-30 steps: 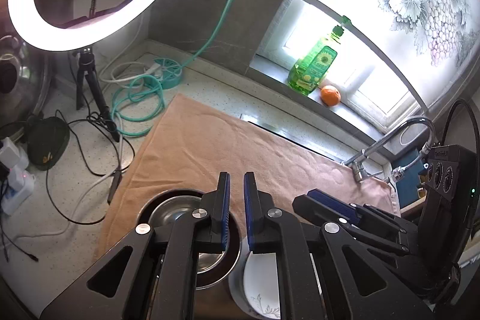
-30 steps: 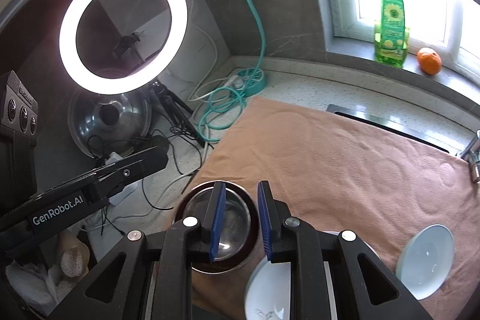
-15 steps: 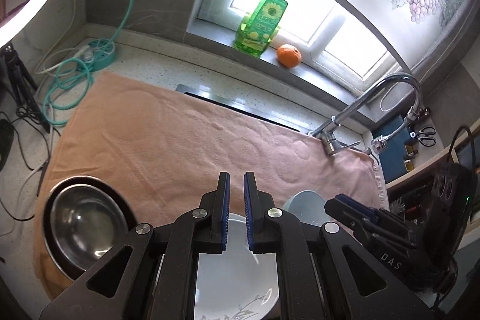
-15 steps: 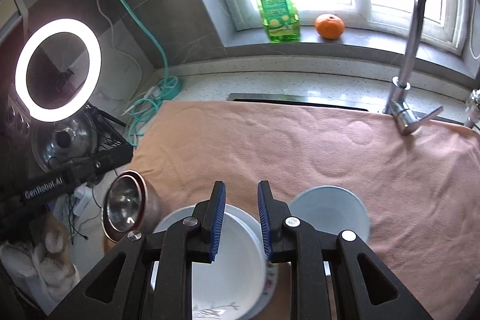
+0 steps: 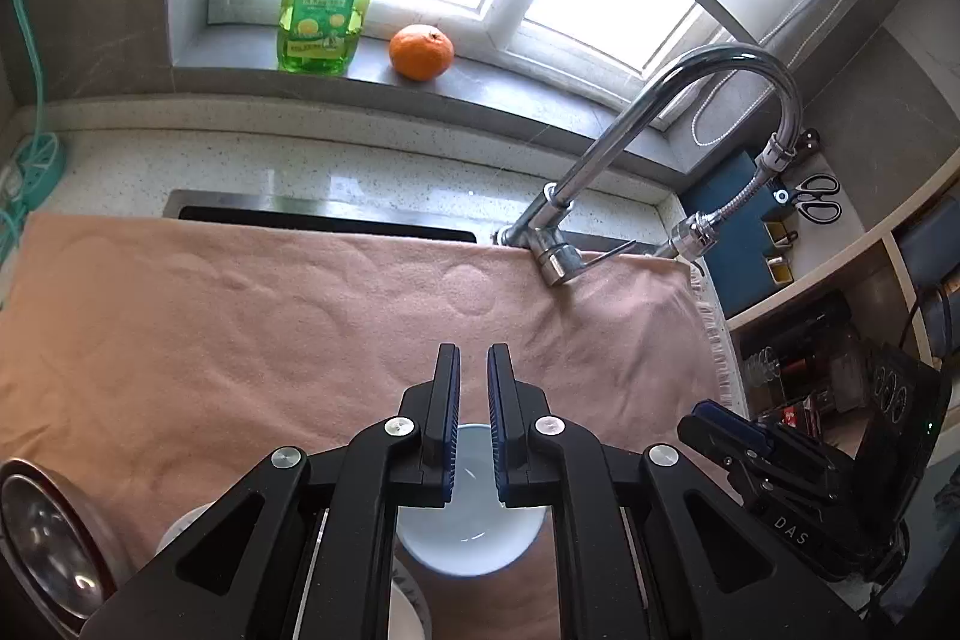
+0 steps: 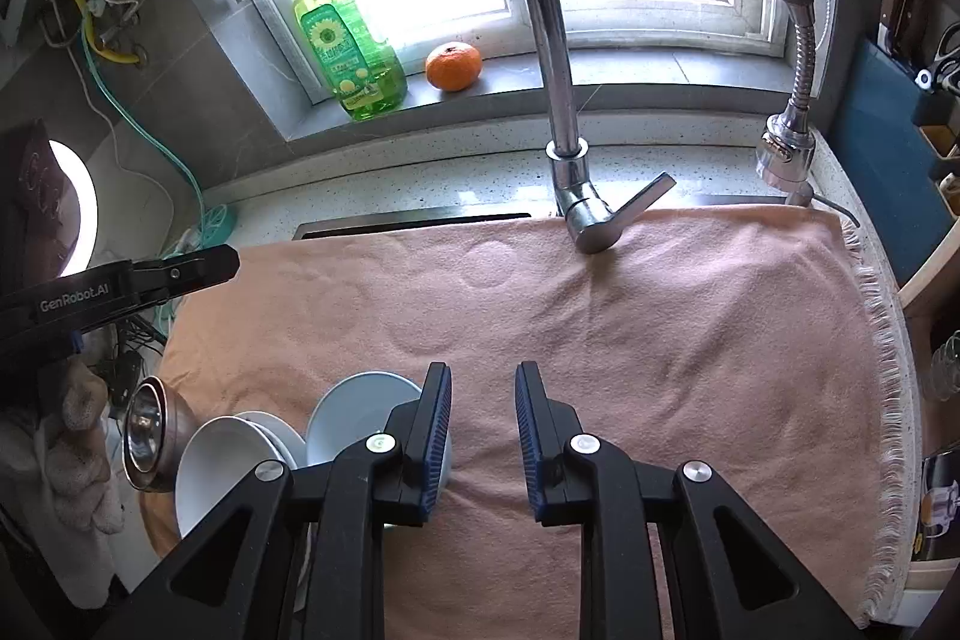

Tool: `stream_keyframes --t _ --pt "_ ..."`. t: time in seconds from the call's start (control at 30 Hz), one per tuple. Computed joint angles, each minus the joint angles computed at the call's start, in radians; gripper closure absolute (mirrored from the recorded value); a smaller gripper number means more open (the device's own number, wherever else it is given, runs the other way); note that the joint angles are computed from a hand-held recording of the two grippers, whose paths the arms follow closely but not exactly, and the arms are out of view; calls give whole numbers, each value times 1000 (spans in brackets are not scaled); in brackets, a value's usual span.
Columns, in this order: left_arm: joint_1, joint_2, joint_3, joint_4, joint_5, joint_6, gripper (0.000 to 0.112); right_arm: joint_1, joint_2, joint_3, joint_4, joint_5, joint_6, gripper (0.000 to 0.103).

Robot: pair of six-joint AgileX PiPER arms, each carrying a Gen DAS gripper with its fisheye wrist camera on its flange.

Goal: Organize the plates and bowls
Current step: 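Move both grippers to the rim of the light blue bowl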

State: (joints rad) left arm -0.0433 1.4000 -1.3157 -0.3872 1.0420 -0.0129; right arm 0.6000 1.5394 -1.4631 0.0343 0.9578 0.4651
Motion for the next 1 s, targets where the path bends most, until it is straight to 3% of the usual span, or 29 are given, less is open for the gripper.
stream_keyframes --t 0.13,0.23,0.5,1.0 --pt "-20 20 20 37 -27 -4 104 -31 -5 60 39 -39 -26 83" --pt "43 34 49 -36 -5 43 104 -60 -8 110 127 -86 -78 83" --pt "76 7 204 -24 -28 81 104 -42 60 177 271 -149 -155 83" --pt "0 -24 315 -4 -51 74 104 12 65 263 314 -214 -141 83"
